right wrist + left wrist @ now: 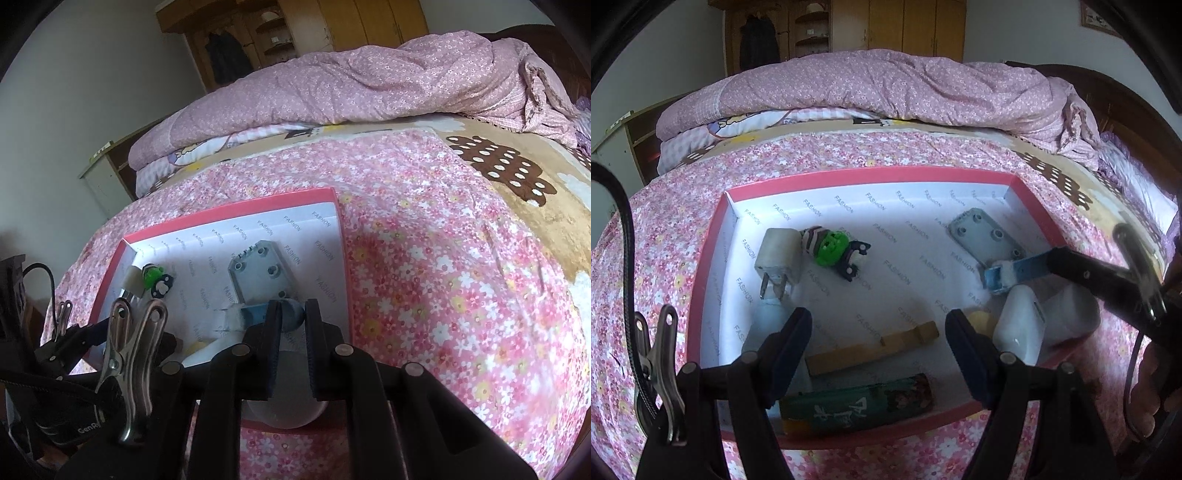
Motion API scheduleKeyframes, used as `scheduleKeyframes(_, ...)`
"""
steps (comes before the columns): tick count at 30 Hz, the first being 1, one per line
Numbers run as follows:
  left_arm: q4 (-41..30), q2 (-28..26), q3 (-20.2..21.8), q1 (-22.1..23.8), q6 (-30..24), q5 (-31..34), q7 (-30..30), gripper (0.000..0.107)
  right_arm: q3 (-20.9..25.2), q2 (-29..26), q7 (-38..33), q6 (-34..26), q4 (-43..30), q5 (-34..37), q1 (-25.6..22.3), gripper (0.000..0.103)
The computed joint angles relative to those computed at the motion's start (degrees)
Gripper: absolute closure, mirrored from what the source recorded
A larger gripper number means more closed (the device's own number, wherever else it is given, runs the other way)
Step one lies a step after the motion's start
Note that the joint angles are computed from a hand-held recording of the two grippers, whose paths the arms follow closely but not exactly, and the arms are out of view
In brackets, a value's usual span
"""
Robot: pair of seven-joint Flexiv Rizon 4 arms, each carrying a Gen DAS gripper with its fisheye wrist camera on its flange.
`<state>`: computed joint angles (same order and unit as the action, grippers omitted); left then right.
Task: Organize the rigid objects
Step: 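Lower the stick with the left tool while the right tool lowers the blue-grey piece into the tray, opening both, then withdraw both tools toward the grey U-shaped handle and the red figure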
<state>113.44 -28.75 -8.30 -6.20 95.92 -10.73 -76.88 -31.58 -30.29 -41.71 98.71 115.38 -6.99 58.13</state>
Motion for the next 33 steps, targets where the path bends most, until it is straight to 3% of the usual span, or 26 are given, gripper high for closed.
scheduleKeyframes(4, 0.28, 0.21, -0.31, 0.29, 0.10, -0.11, -0.22, 0.028, 0.04, 0.05, -0.07, 0.50, 0.03, 0.20, 0.16, 0.080)
scheduleKeyframes(10, 1.09, 0.95, -0.39, 0.55, 0.60, -0.12, -0.67, 0.028, -5.15, -0.36, -0.27, 0.29, 0.91, 1.30, 5.09, 0.066)
scheduleKeyframes(18, 2.80, 2.60, -1.23, 1.36, 1.12, -0.03, -1.14, 0.028, -4.48, 1.36, -3.05, 1.43, 2.43, 1.83, 5.71, 0.066)
scheduleKeyframes(24, 4.80, 4.12, -4.77, 4.41, 1.58, 0.01, -0.97, 0.028, -6.78, 2.36, -5.06, 1.97, 4.38, 3.63, 9.02, 0.066)
scheduleKeyframes(30, 6.03, 5.38, -5.08, 4.55, 1.84, -0.07, -1.35, 0.028, -7.51, 3.70, -6.38, 2.53, 6.31, 5.48, 10.90, 0.066)
scheduleKeyframes(33, 6.91, 6.16, -6.75, 5.95, 2.18, 0.11, -1.11, 0.028, -5.30, 5.26, -8.10, 2.94, 7.19, 5.26, 9.74, 0.066)
